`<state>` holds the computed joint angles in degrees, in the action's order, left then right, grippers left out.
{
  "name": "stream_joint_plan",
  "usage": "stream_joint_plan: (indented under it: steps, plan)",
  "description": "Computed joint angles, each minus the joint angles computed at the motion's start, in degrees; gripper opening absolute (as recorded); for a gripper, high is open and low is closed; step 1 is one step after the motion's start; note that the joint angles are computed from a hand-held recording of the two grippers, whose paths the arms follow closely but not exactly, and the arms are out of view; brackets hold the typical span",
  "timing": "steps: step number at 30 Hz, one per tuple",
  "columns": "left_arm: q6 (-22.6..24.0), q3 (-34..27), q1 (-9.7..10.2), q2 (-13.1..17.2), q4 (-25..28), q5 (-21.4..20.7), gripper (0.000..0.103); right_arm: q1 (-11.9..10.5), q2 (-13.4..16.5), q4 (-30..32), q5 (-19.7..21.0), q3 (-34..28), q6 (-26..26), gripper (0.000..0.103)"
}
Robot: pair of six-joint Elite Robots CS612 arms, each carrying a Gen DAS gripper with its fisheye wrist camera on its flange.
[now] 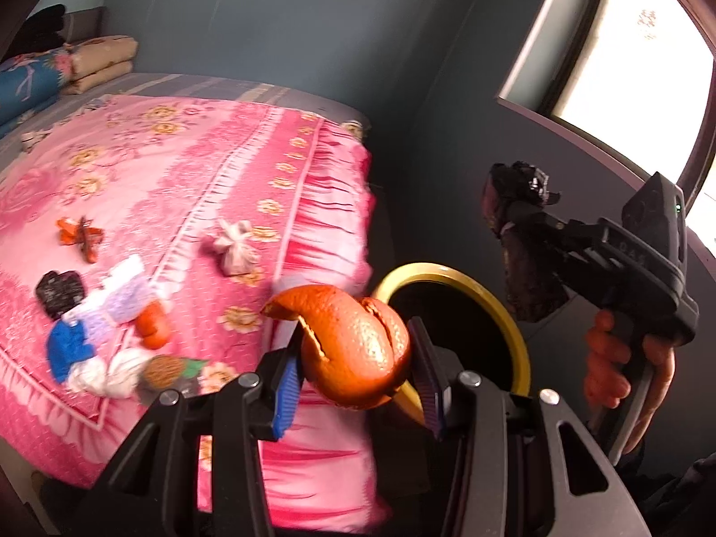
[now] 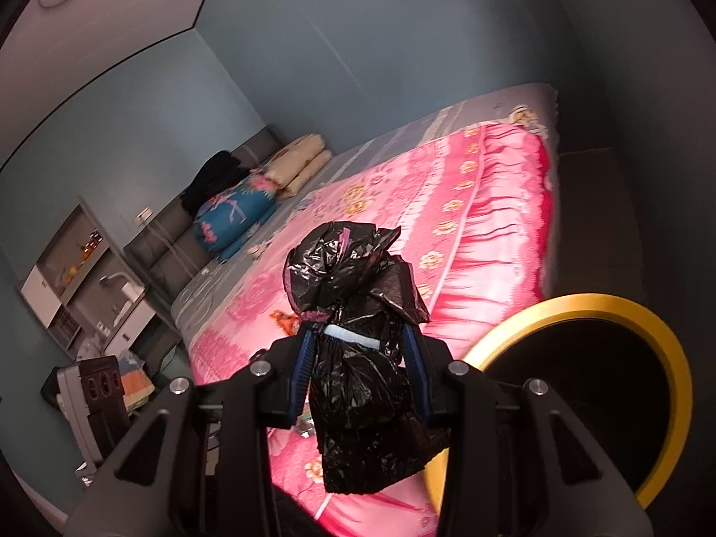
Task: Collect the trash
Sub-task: 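Carry the orange peel and black bag over the yellow-rimmed bin, then open the left tool and right tool to drop both items into the bin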
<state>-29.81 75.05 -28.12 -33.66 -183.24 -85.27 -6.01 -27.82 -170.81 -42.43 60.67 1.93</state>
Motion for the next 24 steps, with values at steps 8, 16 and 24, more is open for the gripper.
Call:
stream_joint_plan:
  steps: [8, 16, 24]
  plan:
    - [4.66, -7.47, -0.92, 3.89, 3.55, -5.64, 0.042, -1.4, 1.7, -1.89, -3.03, -1.34, 3.88, 0.036]
    - [7.24, -15.45, -1.68, 8.03, 9.6, -9.77, 0.042, -2.17, 2.79, -3.56, -6.38, -2.17, 7.45, 0.036]
    - [9.0, -20.8, -2.48, 10.87, 15.36, -10.53, 0.042, -2.89, 4.85, -0.95, -6.64, -4.66, 9.19, 0.038]
